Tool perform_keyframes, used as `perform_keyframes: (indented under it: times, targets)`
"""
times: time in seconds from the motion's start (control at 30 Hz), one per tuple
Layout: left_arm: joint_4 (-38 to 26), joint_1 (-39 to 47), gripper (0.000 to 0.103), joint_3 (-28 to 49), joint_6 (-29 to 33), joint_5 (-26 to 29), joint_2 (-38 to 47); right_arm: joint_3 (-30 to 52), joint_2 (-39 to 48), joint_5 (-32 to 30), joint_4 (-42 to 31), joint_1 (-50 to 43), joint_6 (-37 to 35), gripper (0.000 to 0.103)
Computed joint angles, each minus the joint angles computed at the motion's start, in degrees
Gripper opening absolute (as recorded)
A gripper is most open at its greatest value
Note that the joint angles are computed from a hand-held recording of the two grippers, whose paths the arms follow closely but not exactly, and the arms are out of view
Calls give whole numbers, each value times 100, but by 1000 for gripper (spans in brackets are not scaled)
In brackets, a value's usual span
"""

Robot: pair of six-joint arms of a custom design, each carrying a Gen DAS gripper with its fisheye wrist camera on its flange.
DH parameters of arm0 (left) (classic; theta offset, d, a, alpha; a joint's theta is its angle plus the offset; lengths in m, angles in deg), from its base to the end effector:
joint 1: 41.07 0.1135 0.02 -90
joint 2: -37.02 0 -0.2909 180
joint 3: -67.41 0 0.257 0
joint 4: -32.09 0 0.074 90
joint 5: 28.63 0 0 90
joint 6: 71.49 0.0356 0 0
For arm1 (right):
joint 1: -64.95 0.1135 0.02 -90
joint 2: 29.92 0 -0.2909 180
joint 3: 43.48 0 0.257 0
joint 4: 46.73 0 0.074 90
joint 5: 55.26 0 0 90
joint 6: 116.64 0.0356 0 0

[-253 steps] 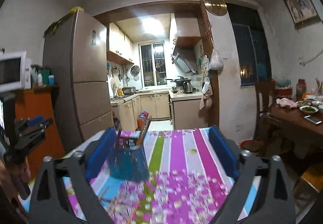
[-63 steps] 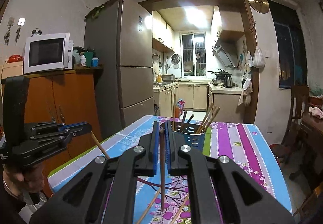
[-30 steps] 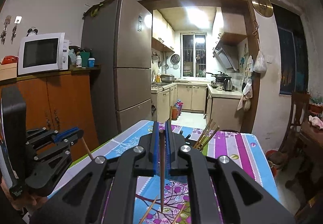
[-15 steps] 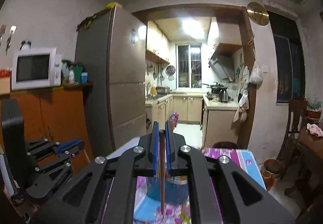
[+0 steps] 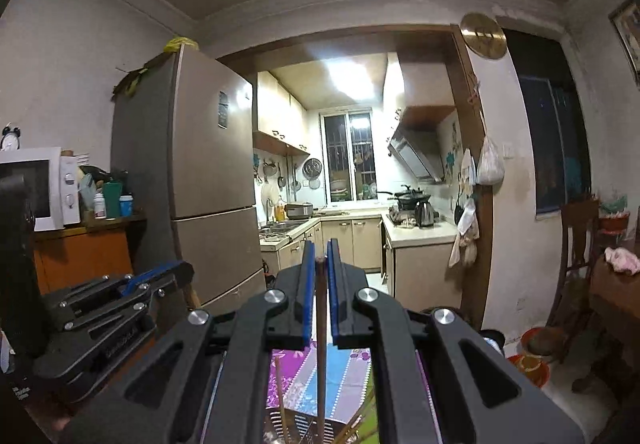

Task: Organize utensils
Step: 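Lower chopsticks into the holder and open both tools to release them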

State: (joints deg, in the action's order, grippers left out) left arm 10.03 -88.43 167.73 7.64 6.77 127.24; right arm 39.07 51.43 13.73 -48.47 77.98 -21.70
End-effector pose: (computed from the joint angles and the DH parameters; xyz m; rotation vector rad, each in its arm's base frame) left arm 0.2697 -0.2501 0.4299 -0.1313 1.6868 0.0884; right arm 0.3288 0.0892 0.4055 -0.4006 1.5542 0.5333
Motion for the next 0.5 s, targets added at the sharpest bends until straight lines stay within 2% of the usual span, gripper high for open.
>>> perform_keyframes:
  times: [0.23,0.37,0.43,0.5]
  targets:
    - [185,593,7,-343,-194,686,566,-52,811,7,374,109,203,5]
    - [283,791,8,-624,-397,922,755,-58,1217,-21,290,141,243,5]
    - [333,862,8,-835,-523,1004,752,-199,1275,87,277,181,137,8]
    - [310,892,8,-905,-582,952,769,-311,1246,213,338,162,84,23]
